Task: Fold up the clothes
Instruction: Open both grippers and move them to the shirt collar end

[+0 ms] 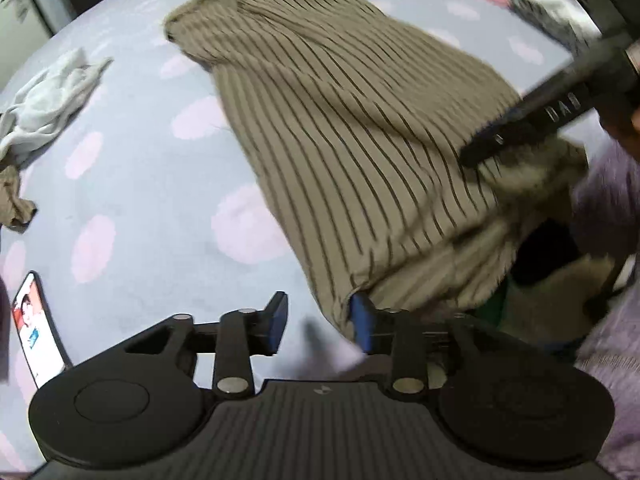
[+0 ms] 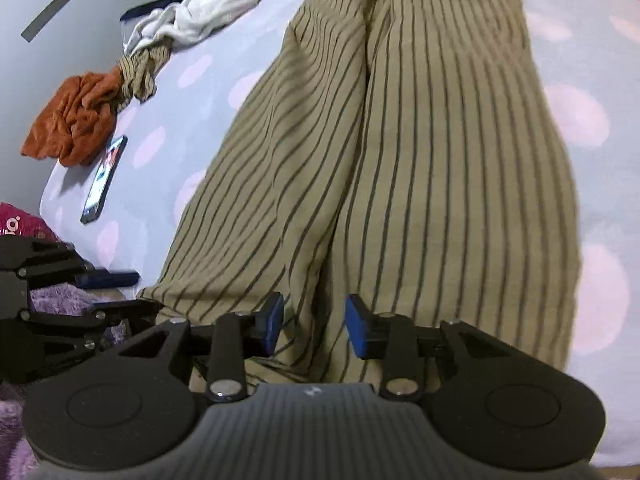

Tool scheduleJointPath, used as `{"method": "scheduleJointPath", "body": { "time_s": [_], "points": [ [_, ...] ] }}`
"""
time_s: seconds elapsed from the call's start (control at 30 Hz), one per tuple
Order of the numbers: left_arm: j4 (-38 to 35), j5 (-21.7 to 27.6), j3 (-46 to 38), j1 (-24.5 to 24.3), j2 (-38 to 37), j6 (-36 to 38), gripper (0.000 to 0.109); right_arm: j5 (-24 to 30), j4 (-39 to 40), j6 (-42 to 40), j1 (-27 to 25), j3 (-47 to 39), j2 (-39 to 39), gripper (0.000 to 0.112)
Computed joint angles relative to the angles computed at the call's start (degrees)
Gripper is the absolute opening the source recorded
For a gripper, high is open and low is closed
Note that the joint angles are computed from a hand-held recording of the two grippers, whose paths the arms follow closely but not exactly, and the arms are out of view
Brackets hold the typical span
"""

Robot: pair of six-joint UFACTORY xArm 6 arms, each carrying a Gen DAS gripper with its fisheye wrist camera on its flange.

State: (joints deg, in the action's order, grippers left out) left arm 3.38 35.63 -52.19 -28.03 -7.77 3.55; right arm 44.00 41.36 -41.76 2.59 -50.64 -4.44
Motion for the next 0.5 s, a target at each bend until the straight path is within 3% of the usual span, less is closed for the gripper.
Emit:
{"method": "scheduleJointPath", "body": {
  "time_s": [0.23, 0.5],
  "points": [
    [-2.6, 4.5, -13.5, 3.7, 8.1, 5.1, 0.043, 1.7, -0.2, 0.0, -1.0, -11.2, 5.7, 0.037],
    [-7.0, 10.5, -35.2, 9.1, 24.5, 14.4, 0.043, 4.6, -3.6, 4.8, -0.7, -38.0, 23.7, 0.037]
  ]
}}
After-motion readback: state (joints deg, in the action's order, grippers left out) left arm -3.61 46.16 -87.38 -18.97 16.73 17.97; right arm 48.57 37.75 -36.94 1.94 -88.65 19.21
